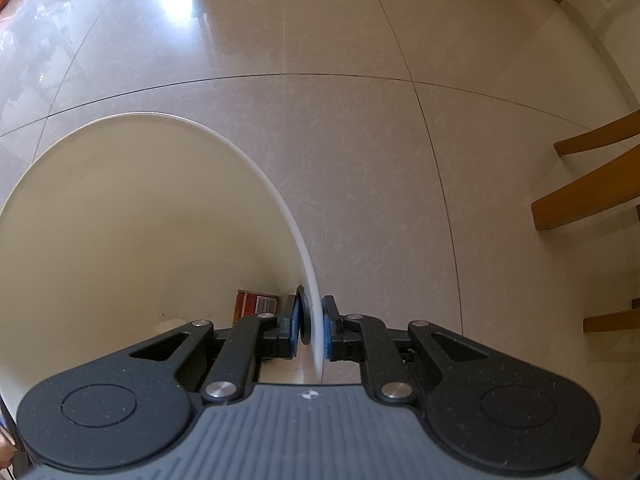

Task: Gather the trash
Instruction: 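Move the left tool to the blue juice carton and grasp it, then carry the blue carton over the bin and open the left tool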

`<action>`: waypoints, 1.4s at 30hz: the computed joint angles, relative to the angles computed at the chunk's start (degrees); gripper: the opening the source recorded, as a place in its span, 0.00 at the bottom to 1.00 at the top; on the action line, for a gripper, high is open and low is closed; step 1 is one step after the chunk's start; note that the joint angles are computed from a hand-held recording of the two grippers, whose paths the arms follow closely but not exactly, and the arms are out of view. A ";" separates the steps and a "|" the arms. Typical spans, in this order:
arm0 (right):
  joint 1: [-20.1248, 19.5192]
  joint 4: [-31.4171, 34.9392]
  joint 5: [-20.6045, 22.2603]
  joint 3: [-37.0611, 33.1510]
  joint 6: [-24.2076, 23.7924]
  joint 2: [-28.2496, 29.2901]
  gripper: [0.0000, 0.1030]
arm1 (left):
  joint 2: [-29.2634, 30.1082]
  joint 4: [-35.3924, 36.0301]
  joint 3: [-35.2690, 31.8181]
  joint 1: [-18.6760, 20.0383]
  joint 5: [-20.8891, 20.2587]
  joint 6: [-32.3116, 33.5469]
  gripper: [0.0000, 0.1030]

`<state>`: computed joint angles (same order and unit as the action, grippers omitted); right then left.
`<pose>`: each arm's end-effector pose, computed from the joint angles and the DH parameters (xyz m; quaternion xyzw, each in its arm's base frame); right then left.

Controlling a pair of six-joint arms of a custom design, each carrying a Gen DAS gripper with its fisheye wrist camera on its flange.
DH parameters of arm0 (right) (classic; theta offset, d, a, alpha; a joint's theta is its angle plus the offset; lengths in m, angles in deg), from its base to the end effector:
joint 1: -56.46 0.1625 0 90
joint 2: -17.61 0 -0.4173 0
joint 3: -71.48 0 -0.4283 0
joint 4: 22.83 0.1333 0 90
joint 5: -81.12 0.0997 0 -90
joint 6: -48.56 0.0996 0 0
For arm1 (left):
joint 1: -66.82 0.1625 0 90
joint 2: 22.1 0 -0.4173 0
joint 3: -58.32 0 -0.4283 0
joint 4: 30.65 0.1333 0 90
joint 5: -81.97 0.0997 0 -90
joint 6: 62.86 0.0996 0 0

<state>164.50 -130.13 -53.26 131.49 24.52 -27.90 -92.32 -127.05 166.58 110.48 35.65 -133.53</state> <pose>0.3114 -0.7506 0.2867 0.3237 -0.8673 0.0028 0.3782 -0.2408 -0.5091 0.1776 -0.0891 0.8944 -0.1730 0.4028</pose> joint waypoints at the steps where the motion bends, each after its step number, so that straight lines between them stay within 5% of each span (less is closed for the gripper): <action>1: 0.00 0.06 0.00 -0.04 0.04 0.01 0.14 | 0.41 0.23 -0.17 -0.13 0.22 1.52 0.84; 13: -0.02 -0.04 -0.07 -0.04 0.19 0.05 0.14 | 4.08 -0.70 -1.95 0.49 -0.96 11.57 0.66; 25: 0.01 0.02 -0.04 -0.09 0.20 0.08 0.14 | 3.17 -0.05 -1.94 -0.46 -1.92 8.24 0.57; 36: 0.02 0.17 -0.21 -0.21 0.68 0.23 0.14 | 3.41 13.49 -12.62 -1.67 -5.57 6.27 0.57; 42: -0.06 0.53 -0.08 -0.74 0.94 0.46 0.14 | 6.07 26.11 -26.10 -4.09 -6.59 5.98 0.57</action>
